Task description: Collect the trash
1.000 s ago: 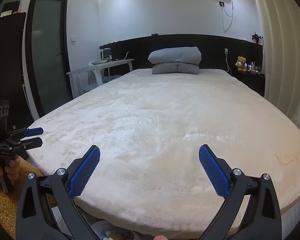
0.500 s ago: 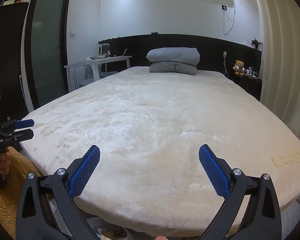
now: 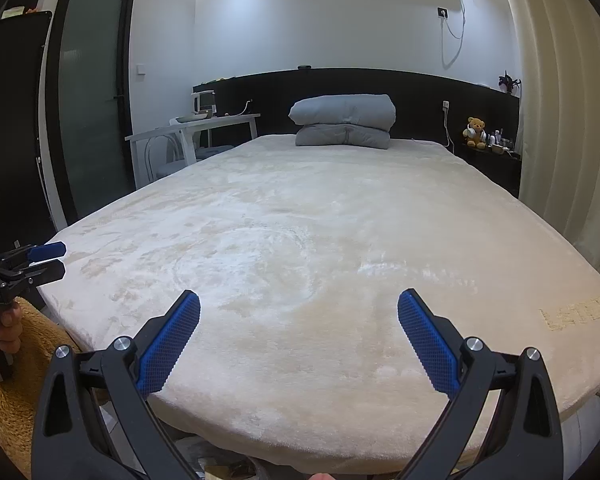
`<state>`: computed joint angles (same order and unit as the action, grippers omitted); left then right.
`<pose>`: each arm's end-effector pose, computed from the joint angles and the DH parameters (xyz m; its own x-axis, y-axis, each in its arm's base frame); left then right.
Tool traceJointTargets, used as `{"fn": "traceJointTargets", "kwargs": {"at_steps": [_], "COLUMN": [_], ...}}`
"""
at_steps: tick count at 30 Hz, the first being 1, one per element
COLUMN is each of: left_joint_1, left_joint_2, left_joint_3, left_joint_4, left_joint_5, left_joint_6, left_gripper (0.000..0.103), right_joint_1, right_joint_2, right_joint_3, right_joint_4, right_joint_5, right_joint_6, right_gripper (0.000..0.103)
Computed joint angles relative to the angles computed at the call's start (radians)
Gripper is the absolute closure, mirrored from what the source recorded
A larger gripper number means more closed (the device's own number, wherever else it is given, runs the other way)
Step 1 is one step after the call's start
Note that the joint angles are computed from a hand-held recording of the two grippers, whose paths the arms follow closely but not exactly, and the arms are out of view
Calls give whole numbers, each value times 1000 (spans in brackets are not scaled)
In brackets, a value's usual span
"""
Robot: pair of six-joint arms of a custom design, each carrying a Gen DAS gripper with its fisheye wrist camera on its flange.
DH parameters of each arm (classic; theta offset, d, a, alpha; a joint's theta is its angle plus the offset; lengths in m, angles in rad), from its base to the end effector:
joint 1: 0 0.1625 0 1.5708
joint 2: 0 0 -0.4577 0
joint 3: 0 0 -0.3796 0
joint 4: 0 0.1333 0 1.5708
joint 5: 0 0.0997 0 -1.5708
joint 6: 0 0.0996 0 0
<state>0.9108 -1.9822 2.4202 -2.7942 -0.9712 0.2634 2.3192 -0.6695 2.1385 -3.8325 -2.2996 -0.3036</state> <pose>-0.0277 -0.3448 0.4334 -0.7530 0.3298 -0.5694 0.6521 0.4896 -0.5788 0.4032 -0.3357 0.0878 -0.6869 -0.3065 0.6590 -0.7157 0.4430 -0.5399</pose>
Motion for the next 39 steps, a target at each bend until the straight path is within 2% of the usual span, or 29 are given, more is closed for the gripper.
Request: {"fn": "traceJointTargets", "kwargs": {"at_steps": [39], "left_joint_1": [-20], "left_joint_2": [-14], "left_joint_3": [11], "left_joint_4": [-12], "left_joint_5": [4], "left_joint_6": [23], "left_gripper": [6], "right_joint_1": [-7], "right_joint_2": [4], "right_joint_3": [0], "right_joint_4": [-4], "right_joint_5": [9], "right_joint_6": [0], "right_gripper": [5]}}
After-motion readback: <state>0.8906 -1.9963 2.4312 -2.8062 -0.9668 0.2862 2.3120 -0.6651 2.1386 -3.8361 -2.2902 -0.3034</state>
